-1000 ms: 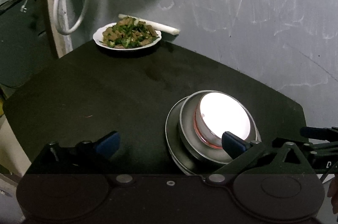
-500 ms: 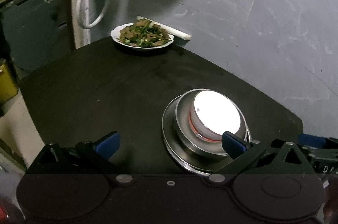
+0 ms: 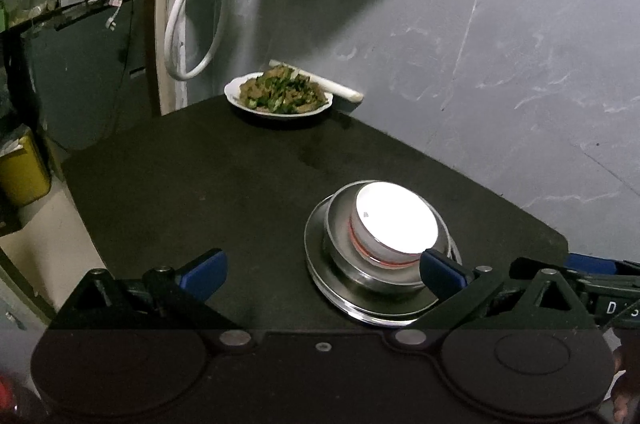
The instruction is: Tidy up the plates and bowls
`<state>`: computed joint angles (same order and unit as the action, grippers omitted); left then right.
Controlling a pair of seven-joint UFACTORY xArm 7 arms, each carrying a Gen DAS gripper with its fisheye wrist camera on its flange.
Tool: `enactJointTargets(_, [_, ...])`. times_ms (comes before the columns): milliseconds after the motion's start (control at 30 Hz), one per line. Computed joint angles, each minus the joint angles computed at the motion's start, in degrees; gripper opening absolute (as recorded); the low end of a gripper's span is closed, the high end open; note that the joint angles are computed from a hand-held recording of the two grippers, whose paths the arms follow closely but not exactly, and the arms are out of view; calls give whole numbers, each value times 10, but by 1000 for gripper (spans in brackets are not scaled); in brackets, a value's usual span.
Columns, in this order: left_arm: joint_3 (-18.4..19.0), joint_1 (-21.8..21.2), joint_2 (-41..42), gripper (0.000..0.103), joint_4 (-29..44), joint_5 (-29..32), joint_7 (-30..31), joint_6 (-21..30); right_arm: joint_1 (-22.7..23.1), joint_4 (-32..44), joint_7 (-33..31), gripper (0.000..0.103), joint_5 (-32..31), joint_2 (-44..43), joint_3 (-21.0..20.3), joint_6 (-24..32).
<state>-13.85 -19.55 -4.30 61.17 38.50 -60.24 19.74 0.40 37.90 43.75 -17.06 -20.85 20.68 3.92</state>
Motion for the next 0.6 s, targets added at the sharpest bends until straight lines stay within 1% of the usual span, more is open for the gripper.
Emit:
enactJointTargets(133, [-7,9,-16,102,-20,45,-35,-14,-18,-12,16,103,-8,-20,21,-5])
enactJointTargets(167, [-8,11,-19,102,-25,48,-37,-17,-23,-15,21,103,-10,-26,28,-5])
enactJointTargets(233, [-9,14,-28,102,-36,45,-36,-24,-31,-19,30,103,-13,-36,39,-2])
enactJointTargets(300, [-10,16,-40,102,-50,28,-24,-32,-36,-23,37,103,-15,-48,48,5])
enactJointTargets(400, [-17,28,-62,102,-73,16,-15,-53,-41,-30,56,103,-19,-75,64,19])
enactJointTargets(467, [-35,48,-79,102,-83,33,-32,-52,-46,-37,71,103,-21,-97,77,28])
enactJointTargets(600, [-67,86,-117,102,-109,69,-58,-69,-48,-48,102,103,-24,-140,98,50])
